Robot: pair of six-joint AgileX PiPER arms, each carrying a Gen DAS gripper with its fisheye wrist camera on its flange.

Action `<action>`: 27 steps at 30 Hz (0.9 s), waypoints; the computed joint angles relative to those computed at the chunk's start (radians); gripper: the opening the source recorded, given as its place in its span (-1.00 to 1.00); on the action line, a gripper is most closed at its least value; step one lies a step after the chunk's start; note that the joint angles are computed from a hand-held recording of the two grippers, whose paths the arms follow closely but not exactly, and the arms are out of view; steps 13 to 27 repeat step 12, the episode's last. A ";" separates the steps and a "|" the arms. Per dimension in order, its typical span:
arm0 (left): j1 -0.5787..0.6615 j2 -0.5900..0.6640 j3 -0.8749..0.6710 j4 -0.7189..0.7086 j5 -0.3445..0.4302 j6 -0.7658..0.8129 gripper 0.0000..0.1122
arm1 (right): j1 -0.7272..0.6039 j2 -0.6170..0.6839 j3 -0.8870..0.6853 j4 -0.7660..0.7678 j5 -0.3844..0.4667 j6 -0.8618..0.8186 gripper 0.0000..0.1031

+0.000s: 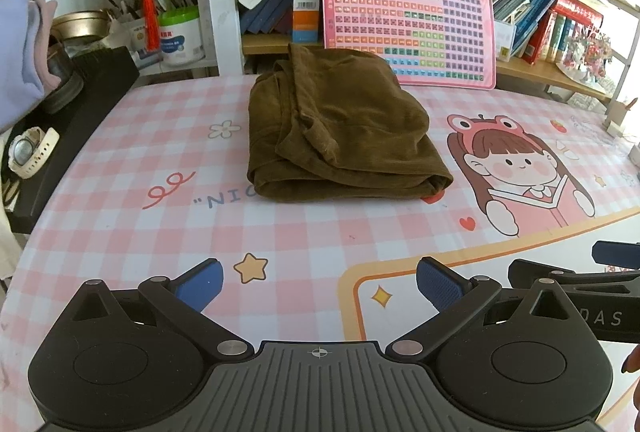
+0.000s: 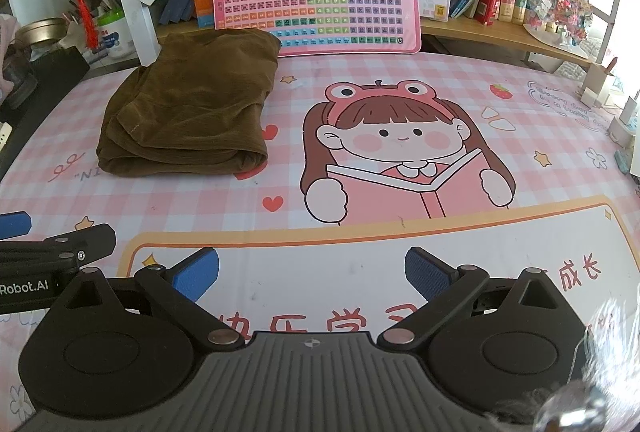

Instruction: Fold clothes

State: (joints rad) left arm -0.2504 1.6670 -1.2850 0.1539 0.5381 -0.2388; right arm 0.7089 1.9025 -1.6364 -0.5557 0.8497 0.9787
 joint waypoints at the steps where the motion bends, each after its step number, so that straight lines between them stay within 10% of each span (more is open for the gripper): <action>1: 0.000 0.001 -0.001 0.000 0.000 0.000 0.84 | 0.000 0.001 -0.001 0.001 0.000 -0.001 0.95; 27: 0.000 0.003 -0.002 0.007 0.000 -0.010 0.84 | 0.000 0.002 -0.002 0.003 -0.002 -0.004 0.95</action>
